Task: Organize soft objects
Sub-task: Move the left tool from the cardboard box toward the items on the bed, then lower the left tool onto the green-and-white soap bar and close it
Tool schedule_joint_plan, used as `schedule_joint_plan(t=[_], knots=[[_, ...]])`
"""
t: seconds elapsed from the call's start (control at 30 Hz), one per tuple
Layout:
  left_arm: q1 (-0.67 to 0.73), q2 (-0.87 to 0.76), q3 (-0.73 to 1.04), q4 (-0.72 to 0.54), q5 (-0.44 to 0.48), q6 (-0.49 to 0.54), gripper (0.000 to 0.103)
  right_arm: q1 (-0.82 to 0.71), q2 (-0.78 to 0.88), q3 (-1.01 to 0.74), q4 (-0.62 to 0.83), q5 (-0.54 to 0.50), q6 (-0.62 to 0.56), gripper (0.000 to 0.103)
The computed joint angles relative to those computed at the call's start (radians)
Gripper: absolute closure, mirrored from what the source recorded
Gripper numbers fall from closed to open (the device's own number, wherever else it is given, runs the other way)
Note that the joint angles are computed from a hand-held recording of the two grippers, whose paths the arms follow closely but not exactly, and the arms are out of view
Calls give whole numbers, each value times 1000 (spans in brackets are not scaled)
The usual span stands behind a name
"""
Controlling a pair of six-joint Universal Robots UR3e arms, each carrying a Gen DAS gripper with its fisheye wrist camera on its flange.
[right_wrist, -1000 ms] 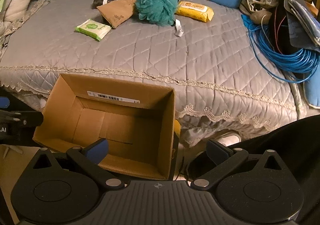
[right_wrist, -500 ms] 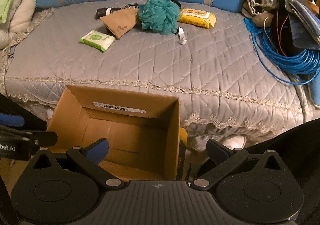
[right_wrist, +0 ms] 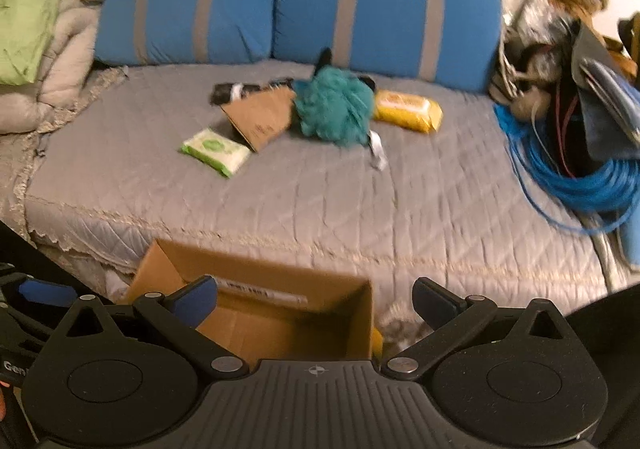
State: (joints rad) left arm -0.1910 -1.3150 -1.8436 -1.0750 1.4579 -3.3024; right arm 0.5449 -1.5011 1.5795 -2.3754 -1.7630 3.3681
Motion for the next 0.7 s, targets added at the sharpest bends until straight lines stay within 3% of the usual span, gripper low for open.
schedule_joint_plan(t=[0.13,0.3,0.47,0.7], knots=[[46,45,-15,11,-40,-10,0,-13,23,-11,-66,23,-68,0],[54,44,-4,76,-21,9,0,-29,63,-60,-34,9,-76,0],[96,14,7,152,-104,100,0,-90,42,-26,-19,79,-42,0],[122,-84,74,202,-100,124,0,-202,-6,57,-60,216,-30,0]])
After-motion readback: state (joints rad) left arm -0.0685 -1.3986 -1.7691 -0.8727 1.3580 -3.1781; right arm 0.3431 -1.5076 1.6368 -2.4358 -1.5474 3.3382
